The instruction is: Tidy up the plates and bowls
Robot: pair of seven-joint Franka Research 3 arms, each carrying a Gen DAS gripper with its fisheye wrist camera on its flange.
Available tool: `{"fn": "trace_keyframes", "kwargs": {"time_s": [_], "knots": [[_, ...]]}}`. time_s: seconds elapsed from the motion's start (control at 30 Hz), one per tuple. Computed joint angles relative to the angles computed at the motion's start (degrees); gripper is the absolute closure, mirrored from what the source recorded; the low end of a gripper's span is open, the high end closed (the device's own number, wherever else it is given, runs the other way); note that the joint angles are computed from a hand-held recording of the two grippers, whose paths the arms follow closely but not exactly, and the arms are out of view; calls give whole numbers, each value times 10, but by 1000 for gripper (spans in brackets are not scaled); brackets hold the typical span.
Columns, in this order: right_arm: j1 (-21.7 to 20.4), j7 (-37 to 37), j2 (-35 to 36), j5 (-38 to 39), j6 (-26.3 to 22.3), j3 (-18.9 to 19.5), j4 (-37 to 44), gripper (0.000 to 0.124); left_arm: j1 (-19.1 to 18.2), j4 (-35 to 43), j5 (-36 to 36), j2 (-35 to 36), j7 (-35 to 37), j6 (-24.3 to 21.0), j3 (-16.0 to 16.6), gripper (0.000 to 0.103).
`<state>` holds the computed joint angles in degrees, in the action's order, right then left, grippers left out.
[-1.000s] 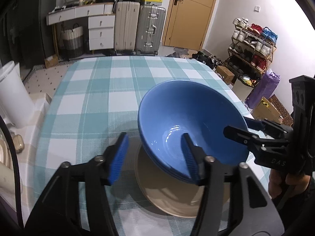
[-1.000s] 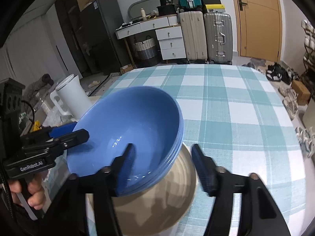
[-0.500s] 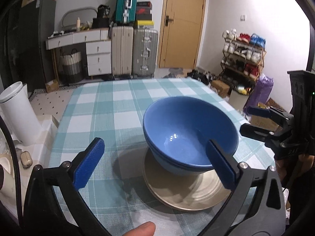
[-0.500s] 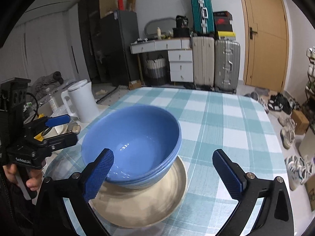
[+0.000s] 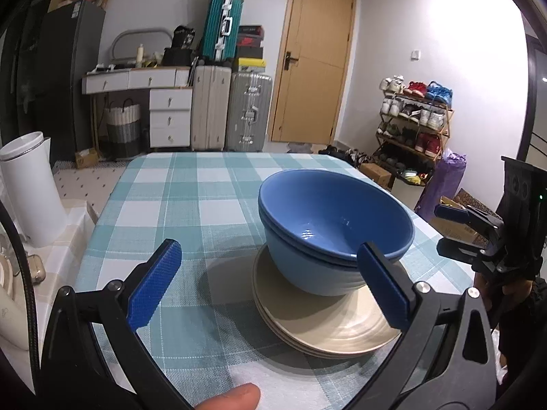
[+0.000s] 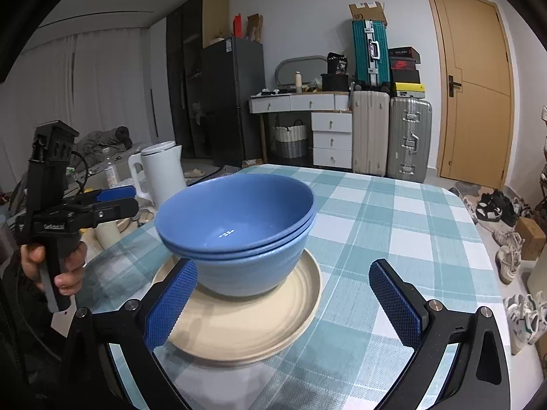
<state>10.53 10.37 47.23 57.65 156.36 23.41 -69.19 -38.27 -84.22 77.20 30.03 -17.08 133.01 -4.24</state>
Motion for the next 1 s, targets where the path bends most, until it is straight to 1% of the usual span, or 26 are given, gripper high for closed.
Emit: {"fn": "trace_keyframes", "kwargs": {"time_s": [0.07, 0.23, 0.37, 0.57, 0.8, 0.87, 1.0], "knots": [[-9, -21, 0, 11, -1, 10, -7, 21, -6, -6, 13, 1, -4, -5, 3, 0], [-16, -66, -2, 36, -1, 23, -22, 21, -5, -18, 40, 2, -26, 8, 4, 0], [-14, -88, 0, 51, -5, 22, -25, 21, -2, -28, 58, 2, -45, 18, 3, 0], [-14, -110, 1, 69, -14, 21, -29, 21, -2, -30, 85, 8, -64, 19, 5, 0], [-16, -132, 3, 97, -23, 20, -30, 21, 2, -19, 96, 22, -65, 31, 8, 0], [-21, -153, 1, 110, -25, 26, -35, 21, 0, -16, 100, 26, -65, 30, 11, 0], [-24, -176, -6, 136, -28, 25, -43, 21, -2, -16, 105, 29, -71, 32, 14, 0]]}}
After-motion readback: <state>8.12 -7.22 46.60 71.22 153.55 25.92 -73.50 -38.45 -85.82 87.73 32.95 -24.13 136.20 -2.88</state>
